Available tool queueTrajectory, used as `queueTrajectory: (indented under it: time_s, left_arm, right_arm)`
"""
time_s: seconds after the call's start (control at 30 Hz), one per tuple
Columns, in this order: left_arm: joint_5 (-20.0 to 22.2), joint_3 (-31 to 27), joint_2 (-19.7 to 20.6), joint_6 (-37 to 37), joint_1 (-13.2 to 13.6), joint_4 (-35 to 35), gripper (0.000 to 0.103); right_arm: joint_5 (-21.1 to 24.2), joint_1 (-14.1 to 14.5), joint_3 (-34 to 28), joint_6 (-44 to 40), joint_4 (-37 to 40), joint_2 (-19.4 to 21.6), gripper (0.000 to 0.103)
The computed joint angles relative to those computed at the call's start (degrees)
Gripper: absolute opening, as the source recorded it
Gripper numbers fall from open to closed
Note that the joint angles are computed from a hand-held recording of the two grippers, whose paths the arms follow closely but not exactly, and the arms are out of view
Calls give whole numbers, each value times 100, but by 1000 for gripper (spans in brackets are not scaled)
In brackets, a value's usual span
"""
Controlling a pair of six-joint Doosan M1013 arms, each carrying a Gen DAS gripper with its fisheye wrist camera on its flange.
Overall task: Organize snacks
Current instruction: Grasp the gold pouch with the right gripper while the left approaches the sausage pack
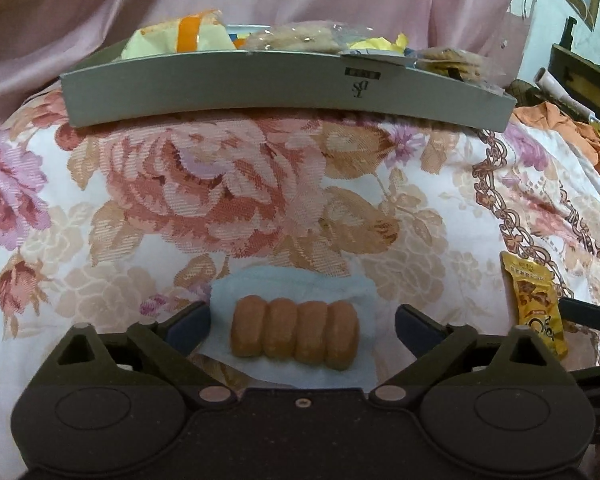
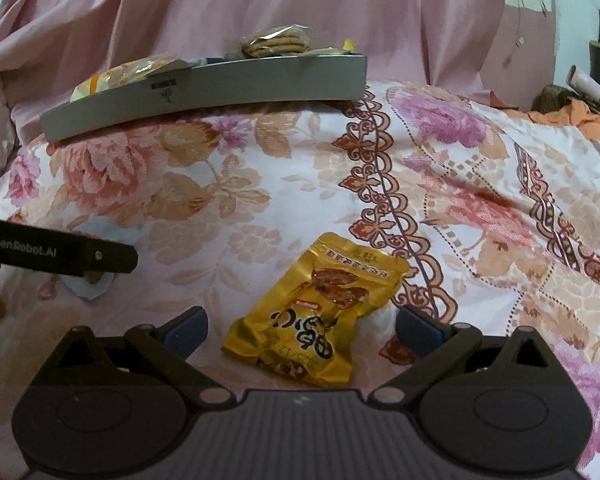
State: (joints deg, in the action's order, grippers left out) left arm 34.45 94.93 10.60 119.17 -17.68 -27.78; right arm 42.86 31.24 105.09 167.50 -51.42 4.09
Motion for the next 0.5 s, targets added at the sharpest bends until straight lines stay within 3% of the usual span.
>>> queueTrajectory:
  time_s: [0.13, 0.5]
  left_arm:
    - [-131, 93, -54, 227, 15, -29, 88]
    - [27, 190, -125, 847, 101, -447, 88]
  right_arm:
    - [34, 55, -43, -202, -107, 56, 97]
    - [-326, 46, -29, -426, -51, 48, 69]
